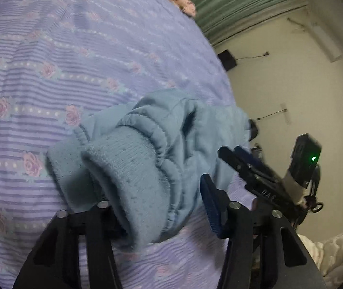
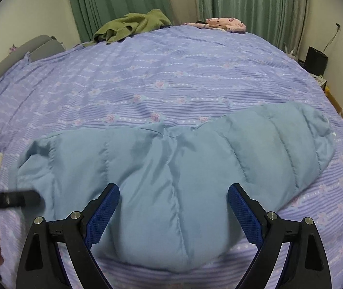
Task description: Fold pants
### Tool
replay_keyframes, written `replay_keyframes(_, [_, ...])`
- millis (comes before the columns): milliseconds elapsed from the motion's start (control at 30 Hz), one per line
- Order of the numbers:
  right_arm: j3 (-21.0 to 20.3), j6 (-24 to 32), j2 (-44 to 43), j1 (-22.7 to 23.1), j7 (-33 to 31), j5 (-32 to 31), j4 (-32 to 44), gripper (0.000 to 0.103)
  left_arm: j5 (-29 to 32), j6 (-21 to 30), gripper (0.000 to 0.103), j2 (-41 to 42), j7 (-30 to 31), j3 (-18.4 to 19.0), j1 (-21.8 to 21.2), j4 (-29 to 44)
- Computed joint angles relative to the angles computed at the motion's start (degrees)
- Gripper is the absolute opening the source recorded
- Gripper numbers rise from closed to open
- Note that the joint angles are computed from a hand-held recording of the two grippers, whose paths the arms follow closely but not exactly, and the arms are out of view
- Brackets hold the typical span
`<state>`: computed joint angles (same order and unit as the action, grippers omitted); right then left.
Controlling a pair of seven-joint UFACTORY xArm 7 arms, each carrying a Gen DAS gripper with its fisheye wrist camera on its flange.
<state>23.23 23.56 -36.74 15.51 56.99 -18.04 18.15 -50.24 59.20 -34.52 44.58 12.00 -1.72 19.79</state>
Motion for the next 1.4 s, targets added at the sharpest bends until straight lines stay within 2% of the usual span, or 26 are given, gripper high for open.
replay_keyframes(33, [0.45, 0.32, 0.92, -0.64, 0.25, -0.34, 0.55, 0.092, 0.69, -0.08, 0.03, 0.46, -2.33, -0.5, 0.64, 0.5])
replay_keyframes(67, [0.8, 0.45, 1.74, -1.28, 0.49, -0.85, 0.92, 0.092, 0.88, 0.6, 0.027, 0.53, -3.46, -0.23, 0.9, 0.93])
replay_keyframes(200, [2.72, 1.06, 2.45, -4.17, 1.92, -4.42, 2.27, 0.092, 5.18, 0.37, 0.025, -4.22, -6.95, -1.83, 2.04, 1.95])
replay_keyframes(267, [4.03, 1.76, 4.84, -6.35, 2.77, -7.21, 3.9, 0.092, 8.43, -3.95, 0.026, -2.12, -9.75, -4.04, 2.29, 2.37])
replay_keyframes(300, [3.94, 1.08, 6.82, -7.24, 2.75, -8.69, 4.6, 0.092, 8.98, -5.15, 0.027, 0.97, -10.85, -3.85, 1.78, 2.97])
replay_keyframes(367, [4.66, 0.39, 10.52, -9.8, 4.29, -12.7, 6.12, 0.092, 8.54, -6.53, 0.036, 4.84, -11.18, -3.18, 0.52, 3.46])
replay_keyframes(400, [5.32, 0.55, 12.2, -11.27, 5.27, -15.65, 7.11, 0.092, 8.88, -7.37, 0.036, 5.68, -11.2, -3.49, 0.13, 3.58])
replay_keyframes(467, [4.43, 1.72, 13.42, -11.24, 5.34, -18.88, 8.24, 0.092, 9.88, -8.37, 0.038, 5.1, -11.87, -4.17, -0.3, 3.55])
replay_keyframes(533, [0.83, 1.87, 12.36, -8.88, 3.04, -18.38, 7.82, 0.092, 11.69, -8.14, 0.039, 4.43, -13.77, -4.58, -0.32, 4.05])
replay_keyframes(567, [-1.48, 2.17, 10.08, -7.07, 1.39, -16.49, 6.94, 0.092, 13.25, -8.29, 0.047, 2.85, -15.07, -4.69, -0.02, 3.93])
replay_keyframes(600, [-2.83, 1.51, 7.28, -6.19, 0.9, -15.36, 5.66, 0.092, 15.57, -10.25, 0.055, -0.24, -16.82, -6.45, 0.79, 2.99])
replay_keyframes(633, [-4.35, 0.45, 2.35, -5.0, 0.37, -13.75, 3.33, 0.092, 20.3, -14.27, 0.072, -5.48, -19.62, -10.62, 2.87, 1.2])
replay_keyframes(667, [-5.54, 0.83, -2.75, -3.51, -0.78, -11.59, 1.3, 0.092, 24.25, -17.16, 0.082, -8.33, -21.89, -12.38, 3.66, -0.1])
replay_keyframes(733, [-7.04, 4.22, -10.71, -0.21, -3.97, -7.98, -1.25, 0.092, 32.73, -20.52, 0.085, -17.73, -25.95, -18.5, 5.98, -3.1])
replay_keyframes(800, [-6.38, 9.21, -17.17, 3.0, -6.91, -5.43, -2.98, 0.092, 36.6, -19.3, 0.085, -23.82, -25.56, -19.5, 5.09, -4.66])
replay_keyframes(933, [-6.8, 16.63, -25.34, 12.26, -13.49, 2.02, -7.17, 0.092, 38.34, -12.41, 0.084, -38.24, -20.96, -16.48, -6.64, -8.87])
replay_keyframes(967, [-7.1, 17.46, -26.92, 14.43, -14.5, 4.17, -8.62, 0.092, 39.36, -11.88, 0.08, -40.44, -20.06, -16.69, -8.58, -9.98])
replay_keyframes(1000, [-7.35, 17.55, -27.59, 15.7, -15.51, 5.8, -9.62, 0.088, 39.77, -13.74, 0.075, -40.24, -21.52, -19.3, -10.89, -10.94])
replay_keyframes(1033, [-8.17, 17.29, -27.78, 17.36, -17.15, 7.58, -10.7, 0.083, 40.88, -14.17, 0.063, -40.77, -21.61, -20.02, -12.06, -12.4])
replay_keyframes(1100, [-8.94, 15.79, -26.54, 18.6, -19.67, 10.12, -11.83, 0.072, 41.09, -16.02, 0.051, -36.08, -23.12, -19.23, -12.25, -12.96])
replay_keyframes(1133, [-9.17, 14.09, -25.52, 18.91, -20.4, 11.33, -12.43, 0.071, 41.54, -15.74, 0.046, -35.45, -23.75, -16.54, -11.67, -13.53])
replay_keyframes(1167, [-9.17, 12.33, -24.21, 18.93, -20.71, 12.38, -12.81, 0.069, 41.34, -16.41, 0.045, -34.1, -25.25, -15.59, -11.63, -13.66])
replay_keyframes(1200, [-9.73, 10.06, -22.26, 18.75, -21.34, 13.32, -13.1, 0.065, 40.84, -19.03, 0.045, -31.31, -26.58, -13.85, -10.74, -14.0])
replay_keyframes(1267, [-11.42, 4.75, -17.3, 18.45, -23.22, 15.05, -13.44, 0.06, 41.18, -23.53, 0.045, -25.94, -28.7, -12.89, -9.35, -14.09])
replay_keyframes(1333, [-12.54, 1.15, -13.66, 18.16, -24.73, 16.49, -13.3, 0.059, 41.27, -27.46, 0.045, -17.45, -29.5, -11.24, -8.84, -12.44])
replay_keyframes(1400, [-14.15, -1.86, -9.98, 17.83, -26.11, 18.18, -12.6, 0.059, 41.19, -30.66, 0.047, -12.74, -30.54, -11.05, -9.14, -11.38])
